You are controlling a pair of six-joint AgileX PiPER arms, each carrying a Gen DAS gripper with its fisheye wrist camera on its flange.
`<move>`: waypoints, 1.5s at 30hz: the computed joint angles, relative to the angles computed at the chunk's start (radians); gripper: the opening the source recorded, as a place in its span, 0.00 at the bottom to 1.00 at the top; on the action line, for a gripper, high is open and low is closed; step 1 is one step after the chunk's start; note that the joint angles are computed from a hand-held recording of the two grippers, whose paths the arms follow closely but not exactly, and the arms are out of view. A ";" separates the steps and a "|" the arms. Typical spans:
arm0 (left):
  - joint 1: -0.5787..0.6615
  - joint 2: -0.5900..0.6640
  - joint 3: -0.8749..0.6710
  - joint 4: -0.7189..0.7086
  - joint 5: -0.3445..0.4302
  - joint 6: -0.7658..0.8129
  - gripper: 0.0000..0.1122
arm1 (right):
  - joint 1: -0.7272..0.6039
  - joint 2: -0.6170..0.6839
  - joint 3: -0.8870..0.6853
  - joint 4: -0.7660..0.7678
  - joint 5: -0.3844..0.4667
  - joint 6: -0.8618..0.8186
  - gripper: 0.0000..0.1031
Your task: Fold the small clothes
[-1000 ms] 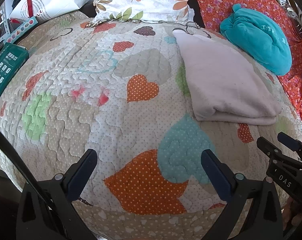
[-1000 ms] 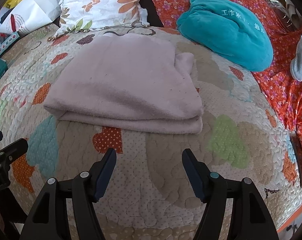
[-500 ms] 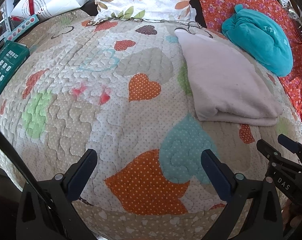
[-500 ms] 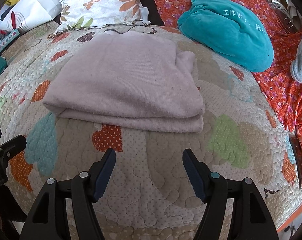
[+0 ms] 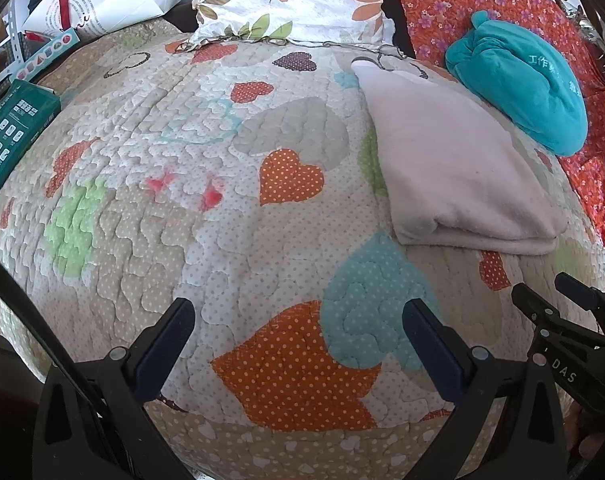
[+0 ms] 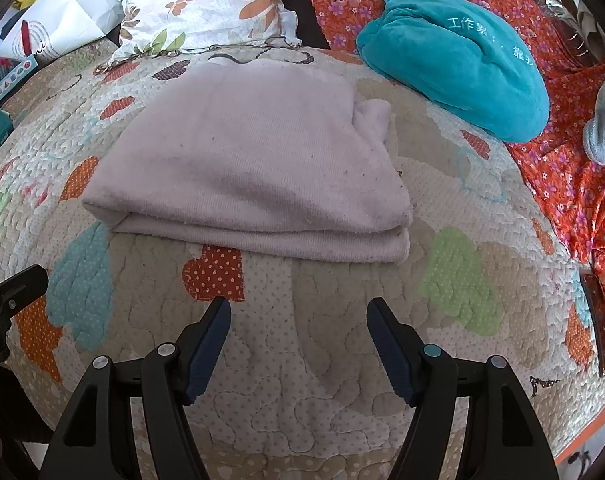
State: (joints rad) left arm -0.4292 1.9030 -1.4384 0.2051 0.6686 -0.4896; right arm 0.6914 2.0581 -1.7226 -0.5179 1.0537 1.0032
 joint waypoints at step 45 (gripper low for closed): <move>0.010 0.005 0.002 -0.017 0.003 -0.004 0.92 | -0.009 -0.001 0.014 0.001 -0.010 -0.023 0.76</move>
State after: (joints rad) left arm -0.4197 1.9081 -1.4360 0.1883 0.6712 -0.4933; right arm 0.6827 2.0575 -1.7085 -0.5167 1.0440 0.9806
